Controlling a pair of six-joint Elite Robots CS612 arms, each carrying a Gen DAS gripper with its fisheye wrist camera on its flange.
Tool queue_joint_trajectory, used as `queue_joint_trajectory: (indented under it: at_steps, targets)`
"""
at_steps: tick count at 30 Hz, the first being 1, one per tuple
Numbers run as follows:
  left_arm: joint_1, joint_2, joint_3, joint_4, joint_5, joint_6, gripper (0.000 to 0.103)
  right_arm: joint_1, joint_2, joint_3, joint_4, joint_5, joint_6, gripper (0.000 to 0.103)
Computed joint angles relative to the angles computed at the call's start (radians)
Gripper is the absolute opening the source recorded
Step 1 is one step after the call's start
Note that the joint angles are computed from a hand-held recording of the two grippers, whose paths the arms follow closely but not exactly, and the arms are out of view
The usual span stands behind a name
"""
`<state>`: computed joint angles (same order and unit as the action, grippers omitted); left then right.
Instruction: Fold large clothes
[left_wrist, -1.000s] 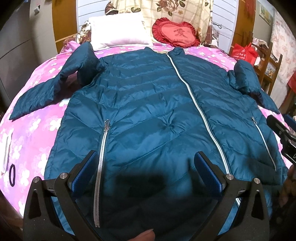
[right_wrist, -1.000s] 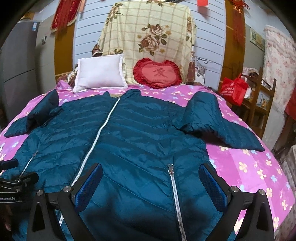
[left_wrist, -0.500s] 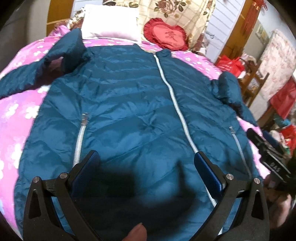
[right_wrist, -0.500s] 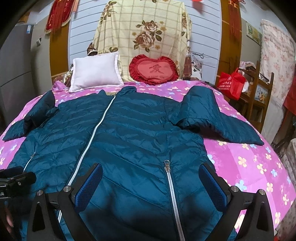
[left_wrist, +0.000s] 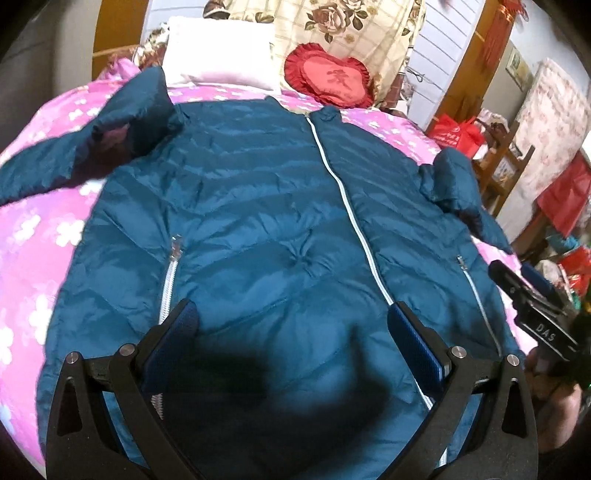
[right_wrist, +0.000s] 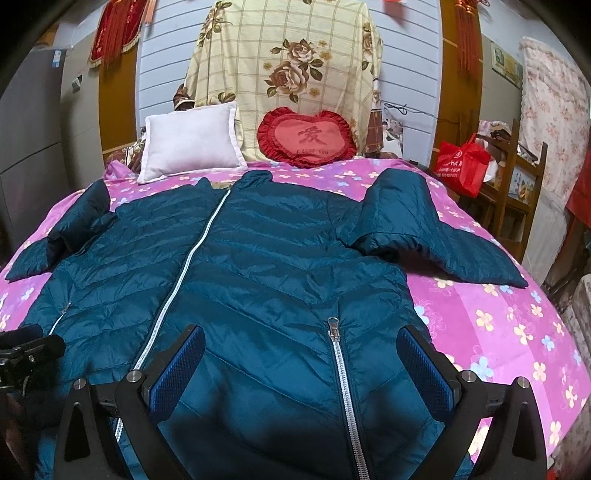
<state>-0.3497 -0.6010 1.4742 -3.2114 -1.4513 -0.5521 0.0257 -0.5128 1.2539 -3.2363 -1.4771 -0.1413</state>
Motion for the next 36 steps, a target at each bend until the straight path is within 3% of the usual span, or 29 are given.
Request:
queue_joint_trajectory:
  at_steps: [7,15,20,36]
  targets:
    - [-0.014,-0.002,-0.001,0.031,0.076,0.006,0.103,-0.003,-0.003,0.004,0.0,0.0,0.009,0.103]
    - [-0.022,-0.005,0.016,-0.02,0.146,-0.023,0.103,-0.004,-0.004,0.005,0.004,0.001,0.007,0.103]
    - [-0.011,-0.005,0.008,0.003,0.089,-0.038,0.103,-0.004,-0.004,0.003,0.007,-0.001,0.008,0.103]
    - [0.002,-0.005,-0.005,0.097,0.045,-0.102,0.103,-0.004,-0.003,0.002,0.011,-0.002,0.009,0.103]
